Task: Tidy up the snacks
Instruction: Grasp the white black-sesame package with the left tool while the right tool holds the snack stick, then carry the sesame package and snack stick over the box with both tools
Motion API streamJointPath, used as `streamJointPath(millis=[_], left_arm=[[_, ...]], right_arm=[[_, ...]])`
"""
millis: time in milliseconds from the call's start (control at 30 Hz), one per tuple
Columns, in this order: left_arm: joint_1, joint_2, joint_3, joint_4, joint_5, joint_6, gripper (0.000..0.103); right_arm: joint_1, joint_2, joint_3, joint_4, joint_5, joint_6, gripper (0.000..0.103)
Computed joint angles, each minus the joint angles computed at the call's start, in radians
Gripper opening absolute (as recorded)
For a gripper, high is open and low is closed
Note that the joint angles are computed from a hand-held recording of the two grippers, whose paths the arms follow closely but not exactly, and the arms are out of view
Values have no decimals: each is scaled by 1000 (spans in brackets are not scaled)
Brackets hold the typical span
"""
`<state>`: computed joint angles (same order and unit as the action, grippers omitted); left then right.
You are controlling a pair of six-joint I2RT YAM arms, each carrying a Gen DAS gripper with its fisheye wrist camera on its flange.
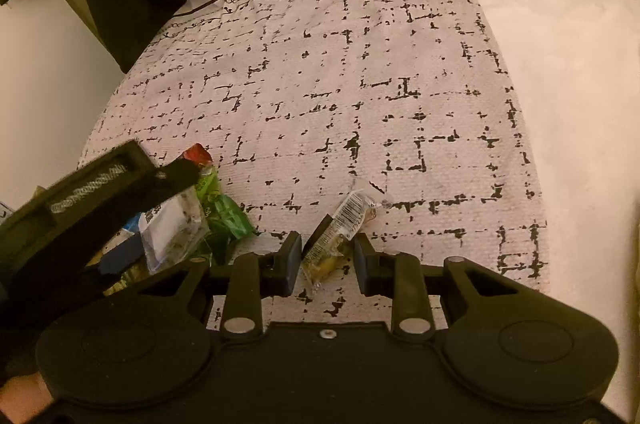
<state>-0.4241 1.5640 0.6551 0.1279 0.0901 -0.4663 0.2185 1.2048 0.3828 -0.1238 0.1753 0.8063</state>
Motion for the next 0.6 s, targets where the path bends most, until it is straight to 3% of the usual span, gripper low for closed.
streamJointPath(millis=[33, 100, 200, 600], left_arm=[[-15, 11, 13, -17, -22, 9, 69], [-41, 27, 32, -49, -65, 15, 54], [-36, 23, 36, -73, -58, 15, 49], [80, -195, -24, -163, 22, 54, 46]], right_arm=[[1, 2, 1, 1, 1, -1, 28], [4, 5, 2, 2, 5, -1, 28], [9, 1, 3, -3, 10, 1, 28], [29, -3, -3, 46, 10, -18, 28]])
